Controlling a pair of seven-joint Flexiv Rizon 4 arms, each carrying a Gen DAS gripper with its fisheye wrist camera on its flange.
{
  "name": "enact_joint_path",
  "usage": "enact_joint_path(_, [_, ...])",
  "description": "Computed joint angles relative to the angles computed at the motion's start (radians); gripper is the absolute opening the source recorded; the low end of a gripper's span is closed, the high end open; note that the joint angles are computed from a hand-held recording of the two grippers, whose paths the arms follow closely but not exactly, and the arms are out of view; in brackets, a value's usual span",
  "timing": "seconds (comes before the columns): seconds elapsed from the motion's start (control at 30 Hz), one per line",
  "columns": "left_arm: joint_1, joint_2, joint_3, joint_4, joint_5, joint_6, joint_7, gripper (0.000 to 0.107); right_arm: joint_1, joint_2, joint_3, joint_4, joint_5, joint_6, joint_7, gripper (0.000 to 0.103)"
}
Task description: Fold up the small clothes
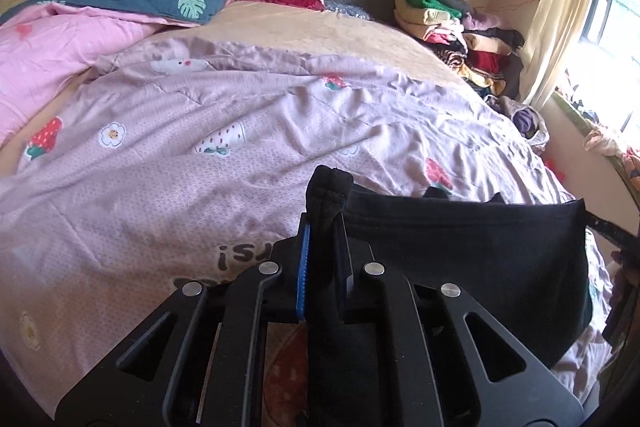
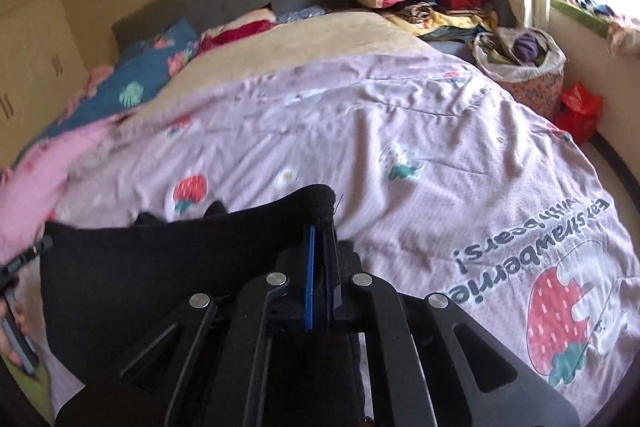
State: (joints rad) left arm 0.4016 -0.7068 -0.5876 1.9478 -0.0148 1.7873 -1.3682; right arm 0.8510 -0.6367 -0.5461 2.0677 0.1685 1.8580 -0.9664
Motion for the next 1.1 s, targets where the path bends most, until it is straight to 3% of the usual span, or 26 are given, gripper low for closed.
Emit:
enact_joint_path(0.23, [-0.114, -0.013, 0.118, -0.049, -0.059, -0.046, 0.01, 0.004, 0.044, -0.063, -0.062, -0.033, -0.037, -0.071, 0.053, 0.003])
enact_joint_path(0.73, [-0.141, -0.005, 0.146, -0.042, -0.094, -0.042, 0.033, 0.011, 0.115, -0.105, -0.147, -0.011, -0.081, -0.103, 0.154, 0.004])
enact_joint_path(0.87, [-0.151, 0.003, 0.158, -0.037, -0.095, -0.04, 0.032, 0.013, 0.136, -0.1, -0.167, 0.006, -0.089, -0.11, 0.175, 0.01])
enact_joint_path(0.97, [-0.149, 0.003, 0.154, -0.037, -0.095, -0.038, 0.032, 0.018, 0.144, -0.086, -0.169, 0.031, -0.087, -0.098, 0.184, 0.025])
enact_joint_path(1.1, [-0.128, 0.02, 0.138, -0.012, -0.084, -0.026, 0.03, 0.026, 0.157, -0.055, -0.164, 0.078, -0.067, -0.072, 0.178, 0.035])
